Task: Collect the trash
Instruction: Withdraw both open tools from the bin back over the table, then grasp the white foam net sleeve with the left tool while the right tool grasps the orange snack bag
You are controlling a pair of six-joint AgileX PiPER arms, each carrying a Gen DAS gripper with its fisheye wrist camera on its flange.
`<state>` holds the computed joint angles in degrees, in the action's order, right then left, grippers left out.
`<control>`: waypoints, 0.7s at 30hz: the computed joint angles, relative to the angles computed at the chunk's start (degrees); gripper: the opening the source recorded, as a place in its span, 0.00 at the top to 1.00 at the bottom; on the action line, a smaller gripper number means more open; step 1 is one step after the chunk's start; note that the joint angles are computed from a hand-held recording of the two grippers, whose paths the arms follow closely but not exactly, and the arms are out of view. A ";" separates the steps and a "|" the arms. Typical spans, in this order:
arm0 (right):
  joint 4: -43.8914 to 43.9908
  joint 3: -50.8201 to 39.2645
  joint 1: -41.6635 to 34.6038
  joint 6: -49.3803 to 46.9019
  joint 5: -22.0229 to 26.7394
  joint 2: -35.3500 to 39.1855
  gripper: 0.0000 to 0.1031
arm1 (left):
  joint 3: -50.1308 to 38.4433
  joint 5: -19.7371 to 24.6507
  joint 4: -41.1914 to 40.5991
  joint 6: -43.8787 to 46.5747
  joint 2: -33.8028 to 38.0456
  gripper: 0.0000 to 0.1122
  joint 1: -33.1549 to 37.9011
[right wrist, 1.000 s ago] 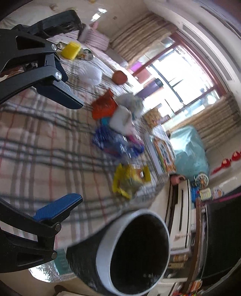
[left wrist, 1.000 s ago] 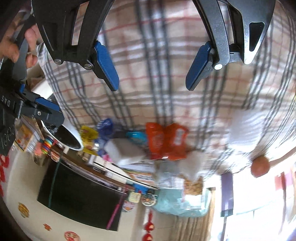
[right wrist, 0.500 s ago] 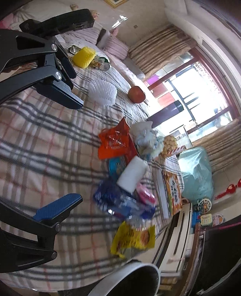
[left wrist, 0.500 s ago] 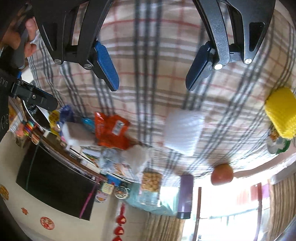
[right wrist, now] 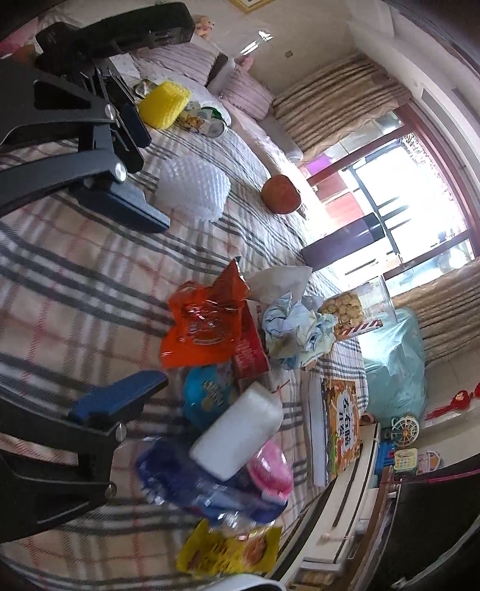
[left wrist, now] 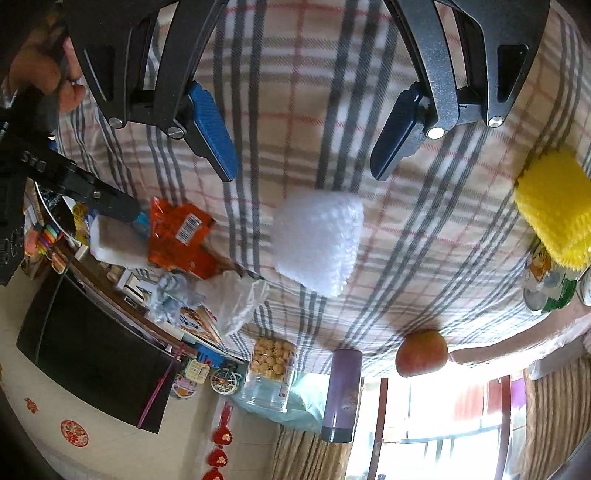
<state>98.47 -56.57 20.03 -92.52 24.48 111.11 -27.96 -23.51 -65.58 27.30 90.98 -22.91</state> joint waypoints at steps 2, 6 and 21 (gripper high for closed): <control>-1.91 -2.41 0.45 2.88 -0.57 1.71 0.36 | -1.08 0.66 0.28 1.32 0.66 0.32 1.47; -4.98 -7.13 1.45 6.93 -1.82 4.72 0.38 | -3.90 1.96 0.86 3.94 2.78 0.32 4.39; 0.16 -0.81 -2.51 -0.64 6.10 2.82 0.91 | -3.97 3.71 8.60 -3.62 4.41 0.89 1.84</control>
